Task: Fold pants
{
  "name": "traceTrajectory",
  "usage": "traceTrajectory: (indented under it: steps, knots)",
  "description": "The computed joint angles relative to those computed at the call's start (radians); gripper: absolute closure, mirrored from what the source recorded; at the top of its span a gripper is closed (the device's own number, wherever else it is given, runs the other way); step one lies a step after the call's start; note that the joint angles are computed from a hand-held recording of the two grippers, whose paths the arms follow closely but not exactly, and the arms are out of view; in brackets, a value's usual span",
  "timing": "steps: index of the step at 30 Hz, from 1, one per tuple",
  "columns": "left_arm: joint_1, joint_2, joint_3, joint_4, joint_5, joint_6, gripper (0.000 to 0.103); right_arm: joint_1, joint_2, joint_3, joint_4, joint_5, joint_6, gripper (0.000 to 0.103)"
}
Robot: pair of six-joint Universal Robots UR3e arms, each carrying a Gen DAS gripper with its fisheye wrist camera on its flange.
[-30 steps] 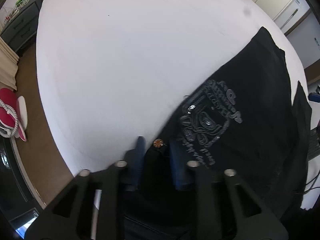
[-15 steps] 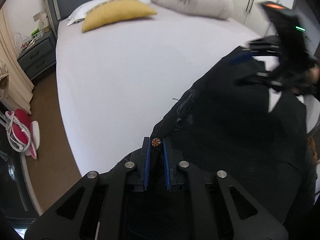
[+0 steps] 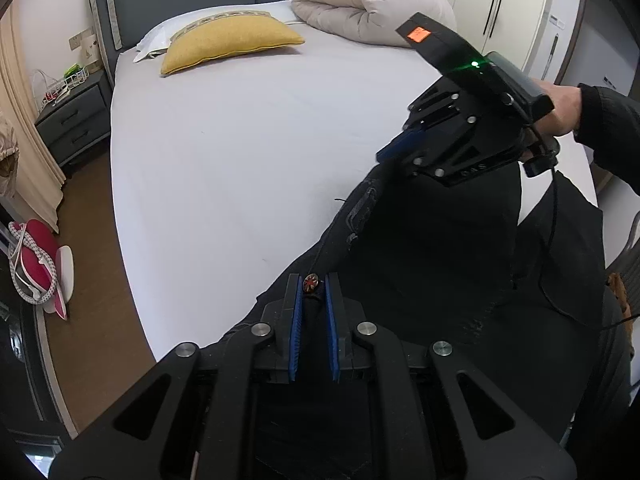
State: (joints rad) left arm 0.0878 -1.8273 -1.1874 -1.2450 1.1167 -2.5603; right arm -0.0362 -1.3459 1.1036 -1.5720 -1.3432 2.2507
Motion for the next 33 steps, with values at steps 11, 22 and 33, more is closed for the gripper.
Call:
traceTrajectory:
  steps: [11, 22, 33]
  knots:
    - [0.035, 0.069, -0.091, 0.008, -0.033, 0.021, 0.093, -0.073, -0.141, 0.099, 0.053, 0.107, 0.002, 0.097]
    - [0.111, 0.322, -0.261, -0.152, -0.057, 0.074, 0.093, -0.12, -0.482, 0.36, 0.167, 0.255, -0.004, 0.098]
    - [0.123, 0.745, -0.538, -0.389, -0.01, 0.25, 0.093, -0.333, -1.012, 0.538, 0.565, 0.206, -0.305, 0.098]
